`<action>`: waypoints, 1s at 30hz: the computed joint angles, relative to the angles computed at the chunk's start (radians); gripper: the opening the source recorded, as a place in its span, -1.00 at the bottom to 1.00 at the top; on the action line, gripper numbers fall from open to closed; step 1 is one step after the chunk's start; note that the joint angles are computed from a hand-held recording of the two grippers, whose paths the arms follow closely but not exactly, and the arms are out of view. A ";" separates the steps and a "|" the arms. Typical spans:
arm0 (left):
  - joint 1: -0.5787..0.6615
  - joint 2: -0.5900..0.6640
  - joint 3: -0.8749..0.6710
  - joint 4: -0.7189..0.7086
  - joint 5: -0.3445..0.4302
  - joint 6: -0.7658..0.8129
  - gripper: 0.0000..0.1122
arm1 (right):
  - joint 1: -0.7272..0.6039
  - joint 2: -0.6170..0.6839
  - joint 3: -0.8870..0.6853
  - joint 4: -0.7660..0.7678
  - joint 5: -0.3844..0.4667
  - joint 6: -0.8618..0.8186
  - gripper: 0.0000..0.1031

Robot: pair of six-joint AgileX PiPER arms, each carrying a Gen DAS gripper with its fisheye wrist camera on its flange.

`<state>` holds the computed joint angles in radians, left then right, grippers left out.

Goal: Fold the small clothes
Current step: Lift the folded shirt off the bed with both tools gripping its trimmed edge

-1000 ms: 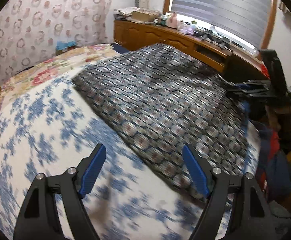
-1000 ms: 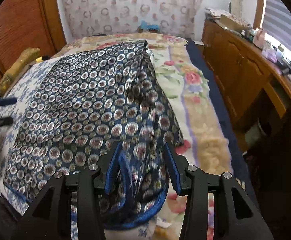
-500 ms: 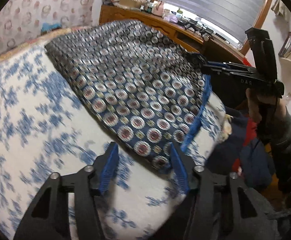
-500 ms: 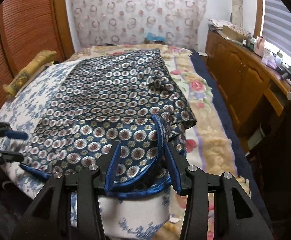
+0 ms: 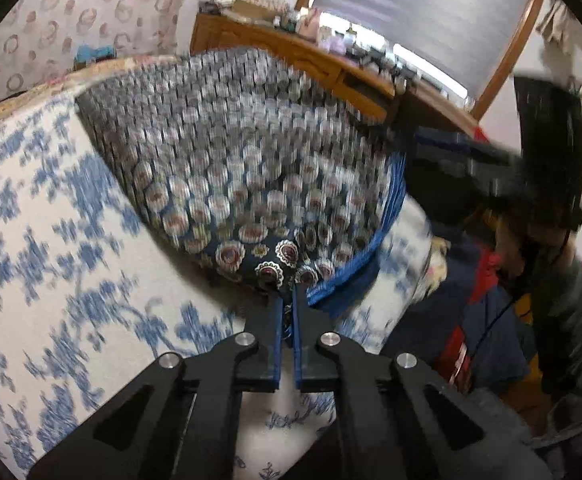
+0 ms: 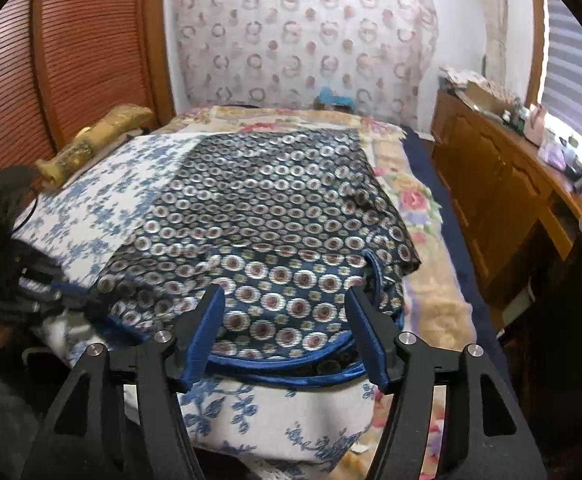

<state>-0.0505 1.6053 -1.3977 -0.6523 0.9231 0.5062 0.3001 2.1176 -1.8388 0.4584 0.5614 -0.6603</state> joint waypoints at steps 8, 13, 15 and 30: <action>0.027 0.061 -0.225 -0.012 0.036 -0.026 -0.99 | 0.031 -0.006 0.045 0.060 0.052 -0.132 0.37; 0.020 0.119 -0.322 0.004 0.038 -0.054 -0.99 | 0.059 0.024 0.038 0.014 0.043 -0.154 0.37; 0.028 0.122 -0.326 -0.003 0.036 -0.053 -0.99 | 0.071 0.041 0.029 -0.068 0.004 -0.097 0.37; 0.050 0.078 -0.273 -0.034 0.007 -0.022 -0.99 | -0.003 0.226 -0.246 -0.360 0.062 0.069 0.13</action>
<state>-0.0001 1.6832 -1.6706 -0.6866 0.9299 0.4838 0.2973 2.3432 -2.0845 0.0988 0.6237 -0.5909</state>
